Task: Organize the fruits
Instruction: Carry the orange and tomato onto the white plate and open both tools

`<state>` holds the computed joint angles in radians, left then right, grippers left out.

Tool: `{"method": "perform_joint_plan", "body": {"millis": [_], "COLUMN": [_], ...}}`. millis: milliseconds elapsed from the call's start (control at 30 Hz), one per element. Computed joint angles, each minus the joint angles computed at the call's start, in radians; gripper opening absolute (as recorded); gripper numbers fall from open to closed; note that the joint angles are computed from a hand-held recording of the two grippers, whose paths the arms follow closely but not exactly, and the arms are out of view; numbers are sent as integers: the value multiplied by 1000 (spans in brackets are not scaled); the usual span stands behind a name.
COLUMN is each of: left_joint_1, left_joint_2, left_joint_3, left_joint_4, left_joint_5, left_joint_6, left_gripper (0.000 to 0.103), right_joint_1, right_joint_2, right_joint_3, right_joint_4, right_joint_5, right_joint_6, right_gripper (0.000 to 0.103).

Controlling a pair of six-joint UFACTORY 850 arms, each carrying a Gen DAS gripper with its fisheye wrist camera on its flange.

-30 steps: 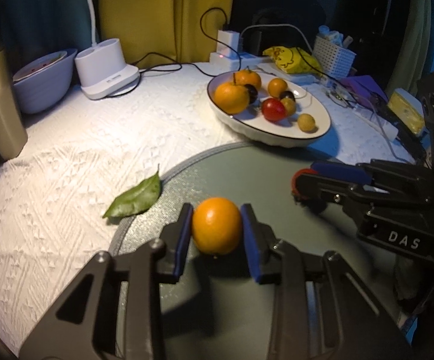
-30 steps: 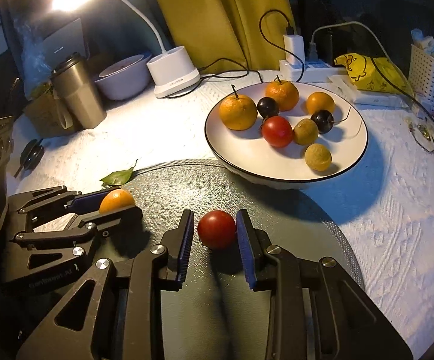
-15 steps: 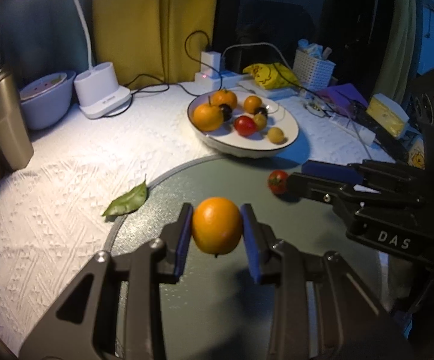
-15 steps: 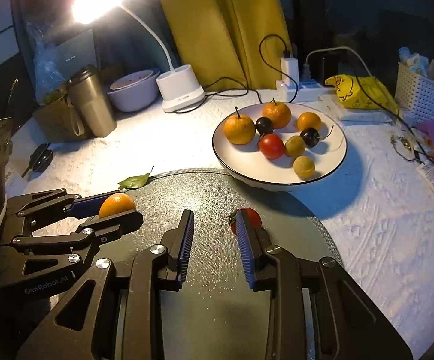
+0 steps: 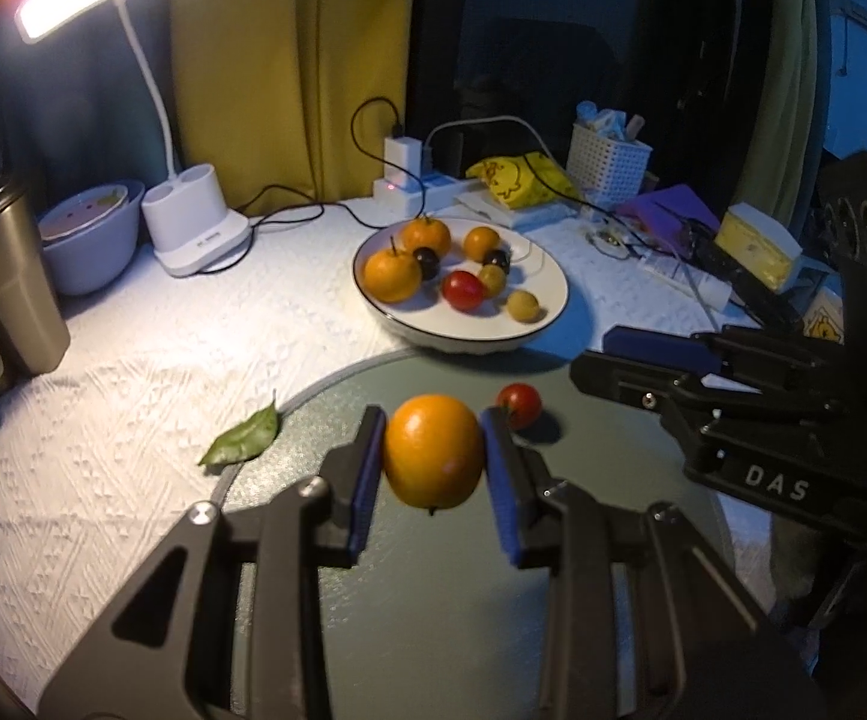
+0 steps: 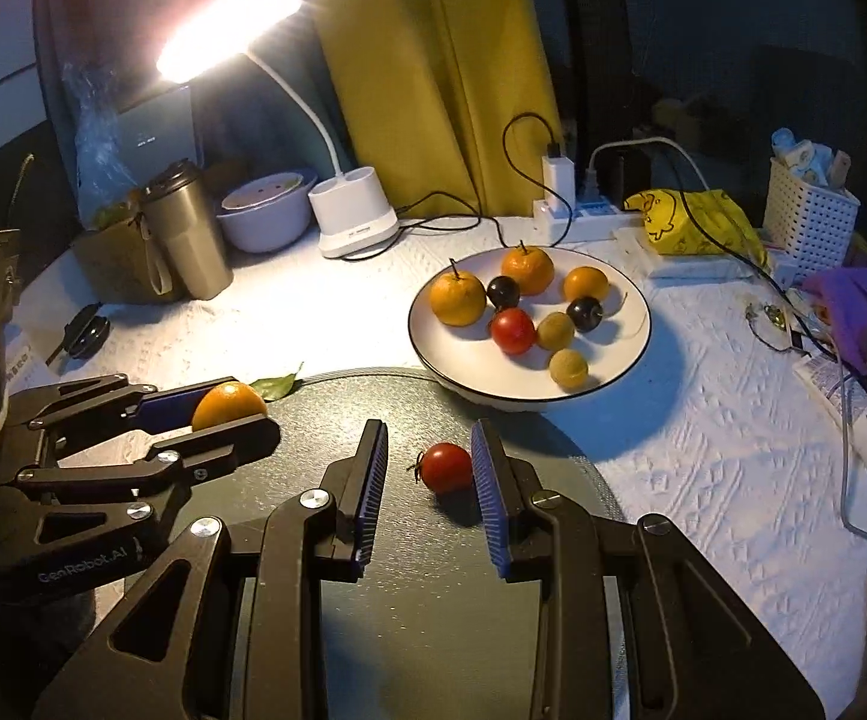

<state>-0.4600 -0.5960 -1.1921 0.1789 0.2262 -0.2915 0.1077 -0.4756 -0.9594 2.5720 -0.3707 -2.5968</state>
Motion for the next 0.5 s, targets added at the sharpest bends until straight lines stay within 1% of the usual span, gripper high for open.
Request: {"method": "perform_joint_plan", "body": {"millis": [267,500], "left_joint_1": [8,20], "left_joint_2": [-28,-52], "left_joint_3": [-28,-49], "left_joint_4": [36,90], "left_joint_5": [-24,-40], "left_joint_6": [-44,-107], "left_gripper": [33,33], "right_joint_1": [-5,3], "right_joint_2": [-48,-106], "right_joint_3": [-38,-94], "right_joint_4": [-66,-98], "right_joint_5": [21,59], "right_joint_6": [72,113], "right_gripper": [31,31]}}
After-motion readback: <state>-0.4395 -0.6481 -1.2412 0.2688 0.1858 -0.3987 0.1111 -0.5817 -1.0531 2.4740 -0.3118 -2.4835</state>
